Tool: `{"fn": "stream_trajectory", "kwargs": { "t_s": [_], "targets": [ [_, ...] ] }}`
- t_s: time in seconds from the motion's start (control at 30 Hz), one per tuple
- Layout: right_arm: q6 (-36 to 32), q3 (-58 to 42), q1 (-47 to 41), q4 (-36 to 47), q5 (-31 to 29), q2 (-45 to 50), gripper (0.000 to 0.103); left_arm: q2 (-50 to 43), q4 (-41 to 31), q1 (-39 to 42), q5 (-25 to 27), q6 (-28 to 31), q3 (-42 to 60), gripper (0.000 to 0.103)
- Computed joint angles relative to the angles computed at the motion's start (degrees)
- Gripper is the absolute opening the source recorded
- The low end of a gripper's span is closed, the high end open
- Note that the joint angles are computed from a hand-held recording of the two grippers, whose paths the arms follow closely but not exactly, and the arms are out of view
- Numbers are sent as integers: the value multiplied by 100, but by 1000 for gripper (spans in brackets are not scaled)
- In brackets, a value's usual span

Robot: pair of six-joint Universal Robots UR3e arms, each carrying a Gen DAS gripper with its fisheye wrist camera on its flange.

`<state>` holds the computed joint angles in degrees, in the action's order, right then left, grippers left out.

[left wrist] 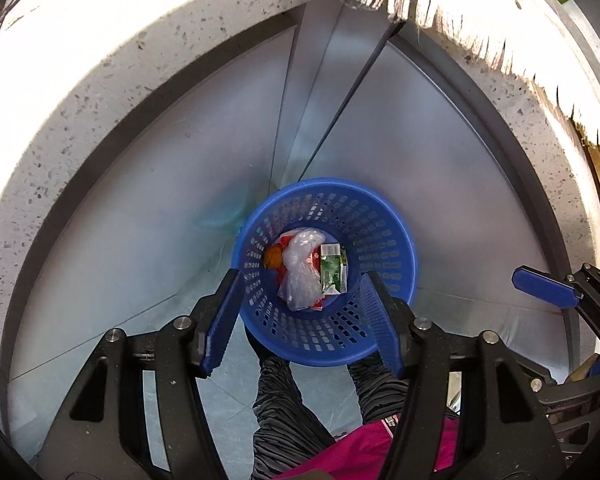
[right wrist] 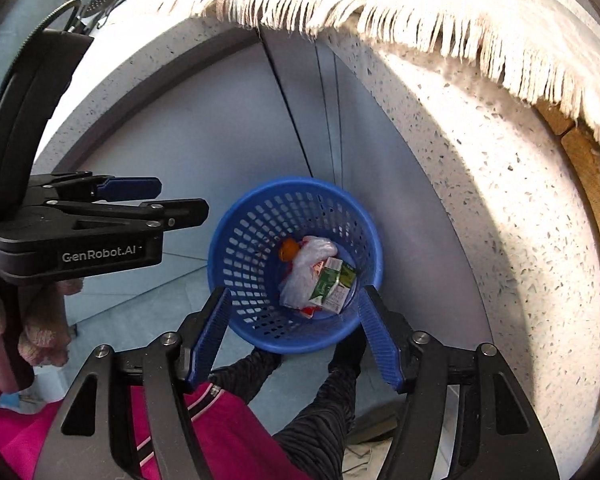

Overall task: Collect trash
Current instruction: 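Open both tools to drop the peel and carton into the basket, then move both tools back up toward the water bottle and toothbrush case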

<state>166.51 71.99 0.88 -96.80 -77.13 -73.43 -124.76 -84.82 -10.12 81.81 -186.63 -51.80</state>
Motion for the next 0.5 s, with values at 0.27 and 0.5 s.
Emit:
{"fn": "stream_trajectory", "kwargs": {
  "t_s": [0.27, 0.5],
  "targets": [
    [-153, -407, -118, 288, 193, 90, 65, 54, -34, -34, 115, -115, 135, 62],
    [-360, -651, -287, 597, 428, -29, 65, 71, -84, -83, 259, -160, 394, 62]
  ]
}}
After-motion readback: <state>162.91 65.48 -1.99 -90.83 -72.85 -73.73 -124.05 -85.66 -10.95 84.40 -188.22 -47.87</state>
